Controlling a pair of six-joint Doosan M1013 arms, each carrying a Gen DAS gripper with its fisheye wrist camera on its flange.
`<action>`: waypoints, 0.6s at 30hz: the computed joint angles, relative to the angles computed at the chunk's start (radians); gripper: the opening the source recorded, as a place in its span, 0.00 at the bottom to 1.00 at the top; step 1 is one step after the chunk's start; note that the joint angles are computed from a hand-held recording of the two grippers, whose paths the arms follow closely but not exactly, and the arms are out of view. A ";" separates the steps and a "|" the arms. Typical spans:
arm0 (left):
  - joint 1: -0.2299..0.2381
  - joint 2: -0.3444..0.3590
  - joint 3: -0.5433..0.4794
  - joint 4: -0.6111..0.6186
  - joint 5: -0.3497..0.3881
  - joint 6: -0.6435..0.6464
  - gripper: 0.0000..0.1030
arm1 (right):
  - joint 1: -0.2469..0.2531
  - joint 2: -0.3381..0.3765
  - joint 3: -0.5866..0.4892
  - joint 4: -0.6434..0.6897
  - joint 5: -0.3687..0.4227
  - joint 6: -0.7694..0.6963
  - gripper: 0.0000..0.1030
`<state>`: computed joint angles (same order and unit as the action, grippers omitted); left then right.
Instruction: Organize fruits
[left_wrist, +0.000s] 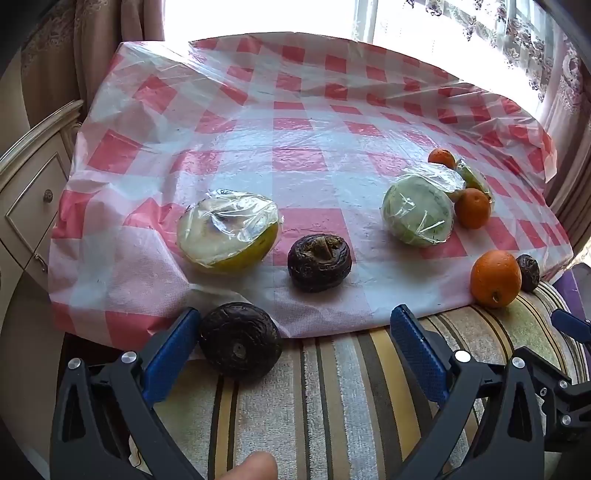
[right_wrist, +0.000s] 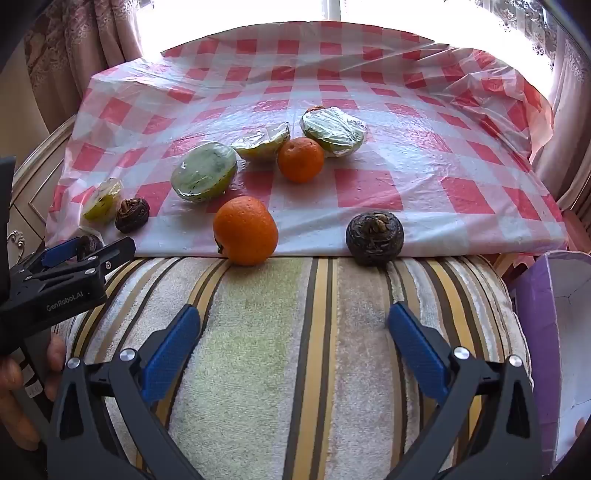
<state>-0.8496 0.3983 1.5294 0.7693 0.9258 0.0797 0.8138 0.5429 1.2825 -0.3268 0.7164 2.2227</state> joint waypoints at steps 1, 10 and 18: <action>0.000 0.003 -0.005 -0.007 0.013 0.008 0.96 | -0.001 0.000 0.000 0.006 0.001 -0.003 0.99; 0.004 0.004 -0.003 -0.017 0.018 0.027 0.96 | -0.001 0.000 -0.002 0.009 0.004 -0.005 0.99; 0.002 0.005 -0.003 -0.014 0.028 0.025 0.96 | -0.001 0.001 -0.003 0.010 0.003 -0.006 0.99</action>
